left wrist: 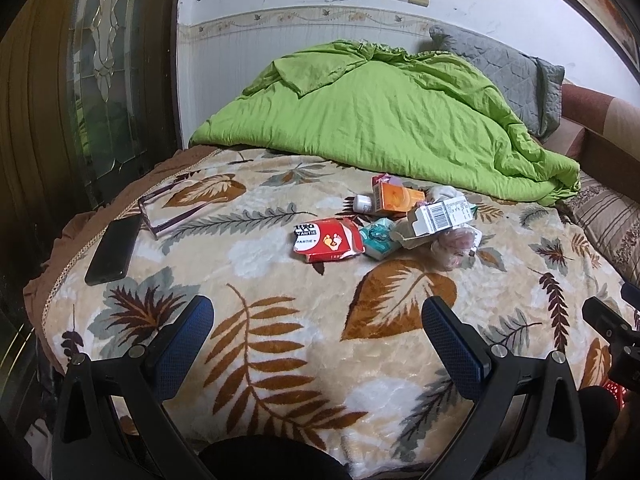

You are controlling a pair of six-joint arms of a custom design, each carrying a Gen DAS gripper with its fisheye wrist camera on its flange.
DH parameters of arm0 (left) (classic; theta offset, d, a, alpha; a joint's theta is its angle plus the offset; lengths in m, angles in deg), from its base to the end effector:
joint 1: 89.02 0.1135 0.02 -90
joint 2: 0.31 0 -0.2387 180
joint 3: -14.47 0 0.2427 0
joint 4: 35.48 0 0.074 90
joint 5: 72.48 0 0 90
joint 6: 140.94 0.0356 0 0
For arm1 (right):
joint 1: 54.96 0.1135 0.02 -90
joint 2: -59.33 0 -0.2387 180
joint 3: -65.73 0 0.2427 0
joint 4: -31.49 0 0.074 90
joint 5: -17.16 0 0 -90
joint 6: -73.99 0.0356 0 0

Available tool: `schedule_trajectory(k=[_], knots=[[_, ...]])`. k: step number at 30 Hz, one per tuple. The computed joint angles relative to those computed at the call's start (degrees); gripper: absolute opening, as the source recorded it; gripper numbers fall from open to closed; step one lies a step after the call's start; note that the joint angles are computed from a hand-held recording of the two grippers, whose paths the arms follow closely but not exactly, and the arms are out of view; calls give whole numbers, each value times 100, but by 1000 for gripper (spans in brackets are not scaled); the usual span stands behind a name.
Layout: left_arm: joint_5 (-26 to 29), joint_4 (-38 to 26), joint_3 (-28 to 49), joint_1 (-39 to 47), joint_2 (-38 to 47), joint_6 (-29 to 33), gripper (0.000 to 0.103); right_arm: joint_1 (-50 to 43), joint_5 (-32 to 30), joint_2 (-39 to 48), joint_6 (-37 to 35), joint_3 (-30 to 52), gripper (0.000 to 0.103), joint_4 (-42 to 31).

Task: Collect trash
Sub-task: 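Move both tools toward the trash pile on the bed, then close the right gripper on the clear plastic bag and lift it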

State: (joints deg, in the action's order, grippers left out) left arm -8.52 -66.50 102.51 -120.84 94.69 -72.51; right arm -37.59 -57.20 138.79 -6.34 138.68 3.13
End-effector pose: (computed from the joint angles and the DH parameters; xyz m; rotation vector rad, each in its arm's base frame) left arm 0.3186 -0.1793 0.2567 -0.0494 2.1562 -0.0270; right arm 0.2952 0.0823 0.2587 0.0094 2.1539 -0.0247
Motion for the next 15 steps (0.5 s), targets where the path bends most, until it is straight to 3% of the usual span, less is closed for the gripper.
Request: schedule_trajectory(k=[15], knots=[[338,-732,616,244,437,-246,103,47,-959,964,12,961,102,-338]])
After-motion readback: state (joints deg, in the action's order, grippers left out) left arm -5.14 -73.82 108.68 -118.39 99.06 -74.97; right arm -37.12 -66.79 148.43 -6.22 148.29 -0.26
